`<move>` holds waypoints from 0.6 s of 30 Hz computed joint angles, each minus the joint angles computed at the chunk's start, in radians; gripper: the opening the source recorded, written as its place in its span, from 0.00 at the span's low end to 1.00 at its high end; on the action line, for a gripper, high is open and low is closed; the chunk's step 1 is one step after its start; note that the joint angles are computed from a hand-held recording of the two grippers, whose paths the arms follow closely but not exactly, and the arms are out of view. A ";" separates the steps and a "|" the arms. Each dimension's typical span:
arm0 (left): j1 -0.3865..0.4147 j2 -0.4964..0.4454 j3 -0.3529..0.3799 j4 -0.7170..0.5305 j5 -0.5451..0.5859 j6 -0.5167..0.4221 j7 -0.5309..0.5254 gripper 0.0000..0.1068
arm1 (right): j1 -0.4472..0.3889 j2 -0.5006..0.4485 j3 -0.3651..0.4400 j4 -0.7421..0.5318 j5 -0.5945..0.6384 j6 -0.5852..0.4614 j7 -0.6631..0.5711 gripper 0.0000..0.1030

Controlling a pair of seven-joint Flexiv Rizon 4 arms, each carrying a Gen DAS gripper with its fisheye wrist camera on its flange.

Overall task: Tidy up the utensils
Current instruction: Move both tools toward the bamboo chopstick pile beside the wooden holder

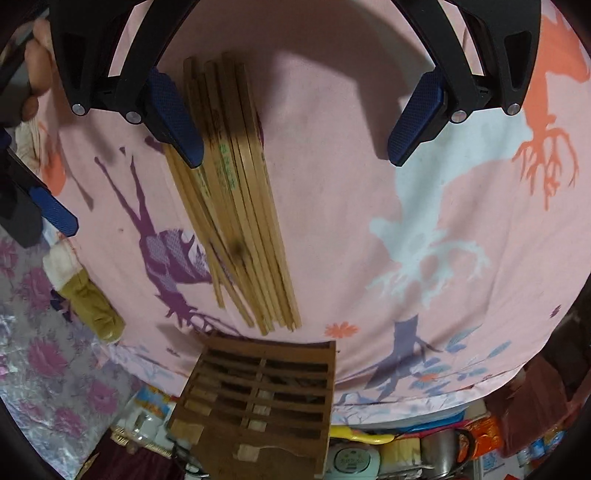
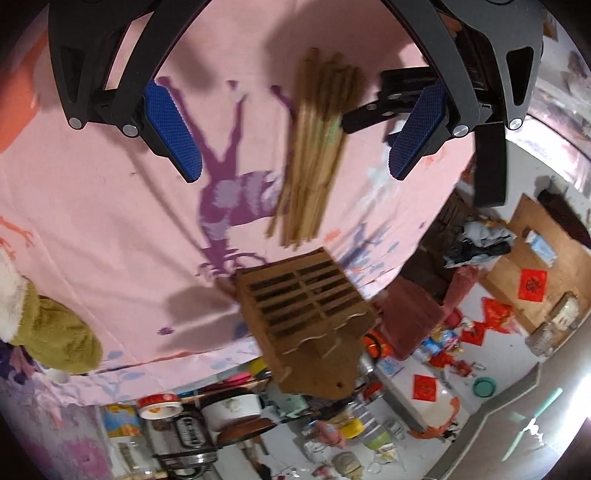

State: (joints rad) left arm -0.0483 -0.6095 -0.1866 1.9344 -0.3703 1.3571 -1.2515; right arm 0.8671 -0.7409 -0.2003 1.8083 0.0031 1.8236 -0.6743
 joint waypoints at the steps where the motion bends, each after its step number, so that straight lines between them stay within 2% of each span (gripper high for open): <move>1: -0.015 -0.006 0.025 -0.011 0.025 0.004 -0.024 0.91 | -0.005 0.001 0.002 -0.003 0.002 0.000 0.002 0.95; 5: -0.036 -0.028 0.065 -0.045 0.043 -0.013 -0.044 0.91 | -0.020 0.004 0.016 0.003 0.000 0.003 -0.004 0.95; 10: -0.107 -0.050 0.189 -0.098 0.123 -0.026 -0.152 0.91 | -0.012 0.005 0.003 0.003 -0.018 -0.034 -0.002 0.95; 13: -0.119 -0.061 0.239 -0.123 0.157 -0.042 -0.226 0.91 | 0.025 0.007 -0.044 0.013 -0.017 -0.046 0.014 0.95; 16: -0.056 -0.054 0.180 -0.108 0.139 -0.033 -0.228 0.91 | 0.059 0.002 -0.090 0.015 -0.034 -0.081 0.030 0.95; 18: -0.019 -0.044 0.137 -0.093 0.123 -0.021 -0.205 0.91 | 0.040 -0.004 -0.068 -0.002 -0.079 -0.120 0.022 0.90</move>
State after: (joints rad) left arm -0.0674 -0.6531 -0.0493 1.8414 -0.2468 1.3365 -1.4564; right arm 0.9070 -0.7451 -0.2682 1.8066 -0.0760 1.7036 -0.6526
